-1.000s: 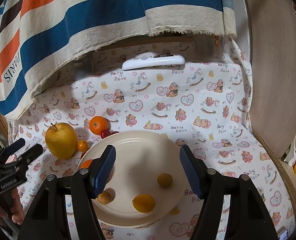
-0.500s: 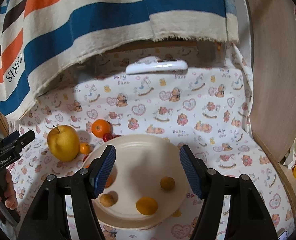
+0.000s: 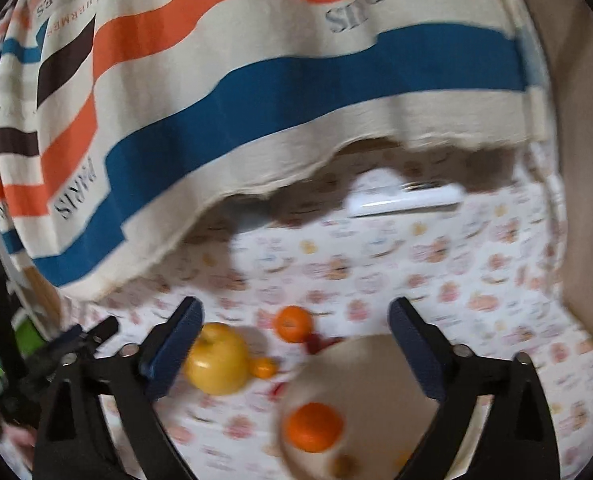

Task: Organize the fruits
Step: 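Raise the open right tool and move it over the large yellow apple, then close the right tool around the large yellow apple and lift it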

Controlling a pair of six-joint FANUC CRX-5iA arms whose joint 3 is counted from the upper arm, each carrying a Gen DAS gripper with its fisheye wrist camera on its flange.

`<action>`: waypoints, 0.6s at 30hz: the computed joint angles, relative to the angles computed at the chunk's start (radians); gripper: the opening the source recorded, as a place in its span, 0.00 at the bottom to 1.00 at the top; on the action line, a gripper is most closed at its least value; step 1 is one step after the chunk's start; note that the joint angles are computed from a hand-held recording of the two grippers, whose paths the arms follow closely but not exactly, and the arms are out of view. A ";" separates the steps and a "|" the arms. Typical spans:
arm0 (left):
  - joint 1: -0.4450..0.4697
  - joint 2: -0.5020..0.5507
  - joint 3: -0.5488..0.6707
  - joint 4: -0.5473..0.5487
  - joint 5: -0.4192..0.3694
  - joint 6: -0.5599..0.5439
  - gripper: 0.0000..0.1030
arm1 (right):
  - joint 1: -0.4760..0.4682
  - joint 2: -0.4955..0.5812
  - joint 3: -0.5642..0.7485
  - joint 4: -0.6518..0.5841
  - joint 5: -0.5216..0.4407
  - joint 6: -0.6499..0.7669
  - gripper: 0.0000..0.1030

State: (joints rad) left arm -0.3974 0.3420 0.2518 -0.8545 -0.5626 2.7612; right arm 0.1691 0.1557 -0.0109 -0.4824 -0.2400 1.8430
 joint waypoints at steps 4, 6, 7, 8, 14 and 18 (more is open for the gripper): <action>-0.014 0.012 0.026 -0.077 -0.070 0.038 0.93 | 0.032 0.066 0.097 0.004 -0.117 0.000 1.00; -0.004 0.019 0.032 -0.062 -0.078 0.019 0.93 | 0.070 0.105 0.117 0.110 -0.131 -0.091 1.00; 0.004 0.019 0.030 -0.048 -0.073 0.013 0.93 | 0.083 0.120 0.124 0.144 -0.139 -0.122 1.00; 0.012 0.020 0.027 -0.033 -0.067 0.006 0.93 | 0.092 0.141 0.140 0.168 -0.154 -0.142 1.00; 0.057 0.014 0.005 0.060 -0.026 -0.046 0.93 | 0.121 0.271 0.256 0.260 -0.271 -0.241 1.00; 0.054 0.015 0.008 0.053 -0.040 -0.039 0.93 | 0.138 0.306 0.263 0.318 -0.268 -0.262 1.00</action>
State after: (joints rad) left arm -0.3430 0.3570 0.2602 -0.8016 -0.6023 2.7223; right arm 0.3068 0.4613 0.2523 -0.1644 -0.5084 1.5812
